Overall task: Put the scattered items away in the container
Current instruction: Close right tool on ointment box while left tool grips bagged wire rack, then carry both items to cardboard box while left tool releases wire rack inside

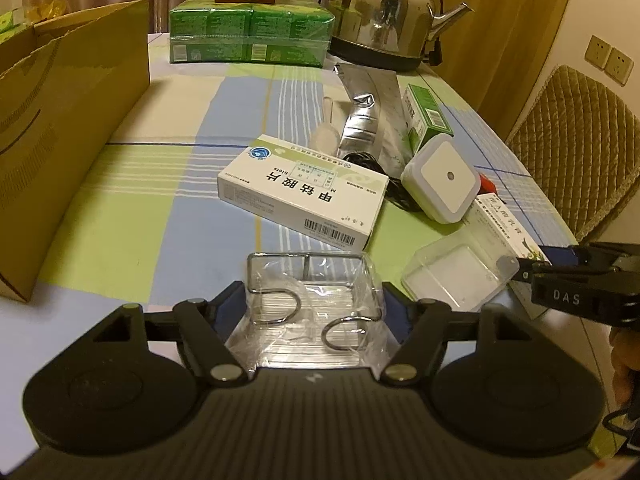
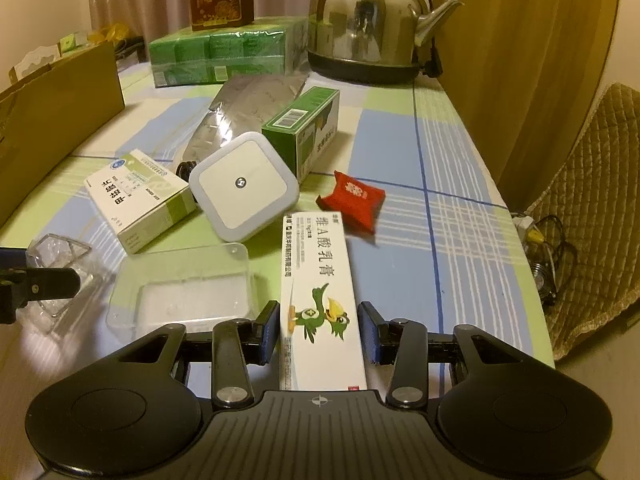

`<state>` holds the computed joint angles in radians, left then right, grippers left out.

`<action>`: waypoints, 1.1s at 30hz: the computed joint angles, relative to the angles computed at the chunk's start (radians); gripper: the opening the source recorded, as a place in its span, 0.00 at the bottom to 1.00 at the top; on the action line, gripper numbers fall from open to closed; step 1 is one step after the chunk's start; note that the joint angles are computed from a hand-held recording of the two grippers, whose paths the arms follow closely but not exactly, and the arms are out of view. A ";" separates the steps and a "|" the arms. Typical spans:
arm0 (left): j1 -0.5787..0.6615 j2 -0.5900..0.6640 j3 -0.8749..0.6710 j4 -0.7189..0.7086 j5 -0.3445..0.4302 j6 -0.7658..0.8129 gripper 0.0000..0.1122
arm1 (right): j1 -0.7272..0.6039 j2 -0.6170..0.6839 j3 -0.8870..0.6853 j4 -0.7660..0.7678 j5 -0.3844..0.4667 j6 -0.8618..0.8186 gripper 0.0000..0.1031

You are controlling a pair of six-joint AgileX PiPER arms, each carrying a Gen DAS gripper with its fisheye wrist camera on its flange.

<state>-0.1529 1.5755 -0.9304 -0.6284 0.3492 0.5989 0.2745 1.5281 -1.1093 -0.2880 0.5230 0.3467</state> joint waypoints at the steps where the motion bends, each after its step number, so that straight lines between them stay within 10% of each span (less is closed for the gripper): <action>1: -0.003 0.001 0.000 0.006 -0.004 -0.001 0.60 | -0.001 0.002 -0.001 0.004 0.001 -0.003 0.38; 14: -0.053 0.027 0.011 0.173 -0.088 -0.077 0.68 | 0.007 -0.007 0.008 -0.012 0.008 0.025 0.36; 20: -0.067 0.030 0.015 0.230 -0.107 -0.107 0.55 | 0.002 -0.002 0.003 -0.004 0.010 0.017 0.36; 33: -0.021 -0.061 0.052 0.097 -0.029 0.038 0.54 | 0.040 -0.069 0.047 -0.119 0.036 0.160 0.34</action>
